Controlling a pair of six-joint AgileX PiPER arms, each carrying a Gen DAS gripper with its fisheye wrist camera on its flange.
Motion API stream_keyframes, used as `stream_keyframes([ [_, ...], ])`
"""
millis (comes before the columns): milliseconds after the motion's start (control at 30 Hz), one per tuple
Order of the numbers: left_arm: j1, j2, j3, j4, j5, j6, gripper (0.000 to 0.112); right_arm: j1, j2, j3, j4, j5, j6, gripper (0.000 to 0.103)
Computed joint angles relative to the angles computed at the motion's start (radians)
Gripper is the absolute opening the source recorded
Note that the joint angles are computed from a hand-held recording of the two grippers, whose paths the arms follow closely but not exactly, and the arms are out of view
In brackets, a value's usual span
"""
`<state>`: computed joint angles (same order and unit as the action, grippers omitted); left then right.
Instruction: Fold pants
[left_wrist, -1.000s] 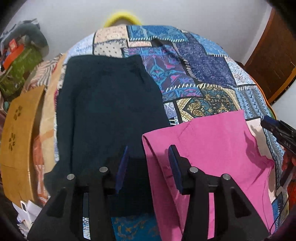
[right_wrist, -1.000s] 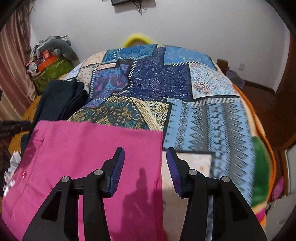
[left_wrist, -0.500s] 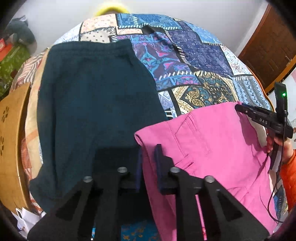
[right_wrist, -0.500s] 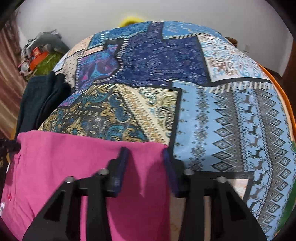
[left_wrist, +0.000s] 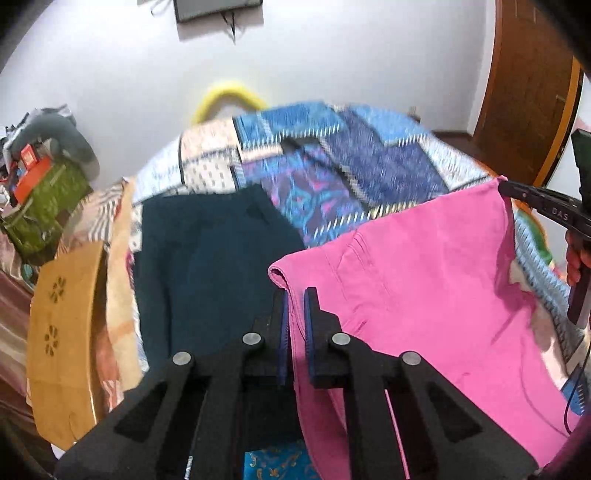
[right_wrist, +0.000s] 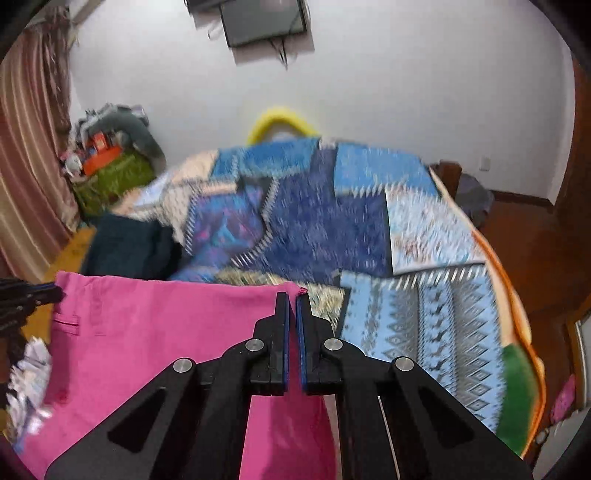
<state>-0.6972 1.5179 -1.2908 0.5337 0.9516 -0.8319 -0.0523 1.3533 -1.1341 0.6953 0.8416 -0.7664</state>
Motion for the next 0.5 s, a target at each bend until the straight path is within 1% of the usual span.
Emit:
stream_keyframes([
  [133,-0.049,-0.046,-0.027,0.028,0.056,-0.027,0.007,-0.045,-0.075,-0.033,0.020,0.077,-0.003,0.003],
  [267,-0.132,-0.089,-0.025,0.060,0.115,-0.079,0.006,-0.103,-0.149,-0.009,0.033,0.148,-0.043,0.003],
  [333,-0.184,-0.107,-0.016,0.080,0.143,-0.113,0.005,-0.152,-0.192,0.016,0.051,0.196,-0.080,0.003],
  [400,-0.253,-0.121,-0.014,0.106,0.193,-0.153,0.004,-0.188,-0.213,0.035,0.064,0.224,-0.109,0.003],
  [433,-0.285,-0.127,-0.012,0.117,0.213,-0.174,0.004,-0.226,-0.235,0.051,0.077,0.258,-0.137,0.003],
  [500,-0.346,-0.143,-0.003,0.125,0.247,-0.213,0.003,-0.272,-0.257,0.071,0.091,0.297,-0.167,0.003],
])
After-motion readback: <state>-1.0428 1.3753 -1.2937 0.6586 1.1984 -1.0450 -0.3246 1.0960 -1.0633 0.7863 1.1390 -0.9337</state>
